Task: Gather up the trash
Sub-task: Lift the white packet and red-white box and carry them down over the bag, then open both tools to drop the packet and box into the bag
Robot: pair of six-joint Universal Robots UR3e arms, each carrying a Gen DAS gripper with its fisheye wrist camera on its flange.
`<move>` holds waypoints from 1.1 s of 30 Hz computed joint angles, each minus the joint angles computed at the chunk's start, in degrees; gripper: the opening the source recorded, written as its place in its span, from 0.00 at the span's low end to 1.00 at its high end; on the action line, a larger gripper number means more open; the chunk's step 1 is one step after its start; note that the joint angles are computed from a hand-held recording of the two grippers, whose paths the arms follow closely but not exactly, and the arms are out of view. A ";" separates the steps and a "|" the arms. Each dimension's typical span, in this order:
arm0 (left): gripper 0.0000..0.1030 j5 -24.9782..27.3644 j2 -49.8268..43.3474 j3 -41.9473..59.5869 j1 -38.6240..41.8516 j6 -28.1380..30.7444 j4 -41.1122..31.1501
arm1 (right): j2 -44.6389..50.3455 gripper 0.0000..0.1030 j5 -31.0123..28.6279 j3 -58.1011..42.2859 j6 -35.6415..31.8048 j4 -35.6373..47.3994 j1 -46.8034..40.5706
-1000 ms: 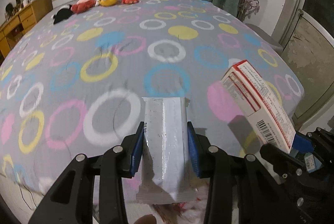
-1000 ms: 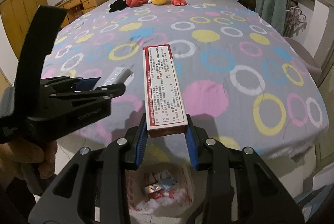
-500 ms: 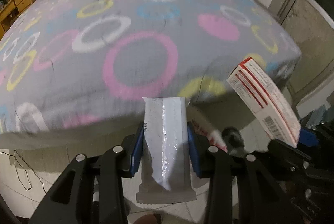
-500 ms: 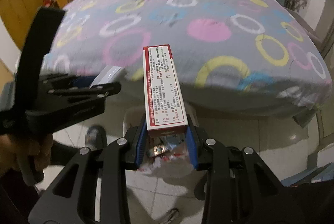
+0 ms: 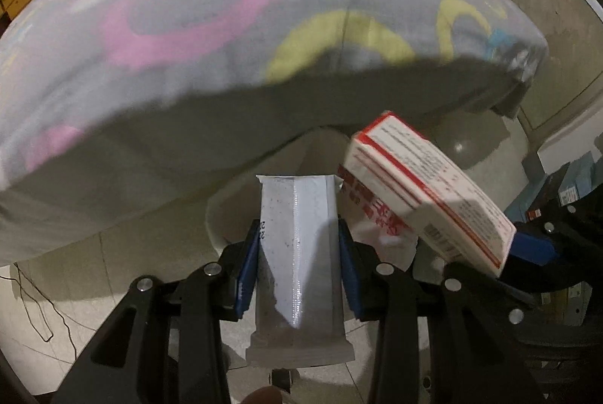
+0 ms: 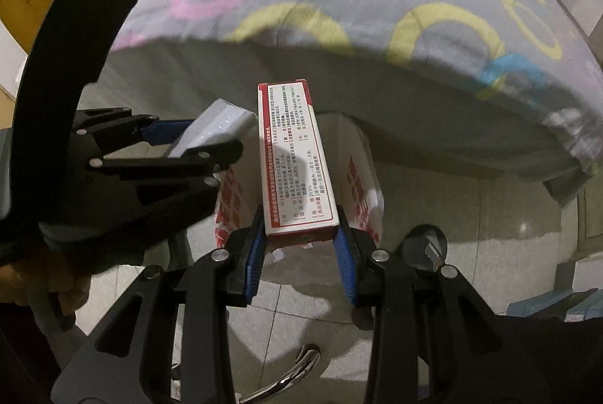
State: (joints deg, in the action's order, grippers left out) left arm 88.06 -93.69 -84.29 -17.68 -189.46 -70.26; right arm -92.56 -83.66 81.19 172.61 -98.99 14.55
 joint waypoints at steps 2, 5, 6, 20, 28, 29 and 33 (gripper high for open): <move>0.37 0.79 -1.01 -1.10 -0.55 -0.05 1.52 | 1.05 0.32 -0.82 0.30 0.11 -0.57 0.62; 0.37 0.20 -1.92 -3.15 -0.03 -0.68 2.78 | 2.92 0.32 -1.28 0.39 0.35 -0.89 0.81; 0.37 0.43 -2.14 -3.61 -0.02 -0.82 3.39 | 3.82 0.32 -2.03 0.22 0.49 -1.20 1.31; 0.37 0.38 -7.66 -2.56 0.20 -0.88 2.82 | 11.71 0.33 -3.73 -1.48 1.46 -2.01 2.12; 0.76 -1.44 -7.93 -3.24 2.26 -0.01 3.59 | 13.12 0.69 -4.56 -2.35 1.86 -0.65 2.55; 0.77 -1.59 -7.65 -3.41 2.45 0.05 3.65 | 12.73 0.70 -4.64 -2.27 1.71 -0.45 2.42; 0.78 -1.89 -7.57 -2.98 2.12 -0.16 3.49 | 11.41 0.70 -4.49 -0.71 1.20 -1.00 1.85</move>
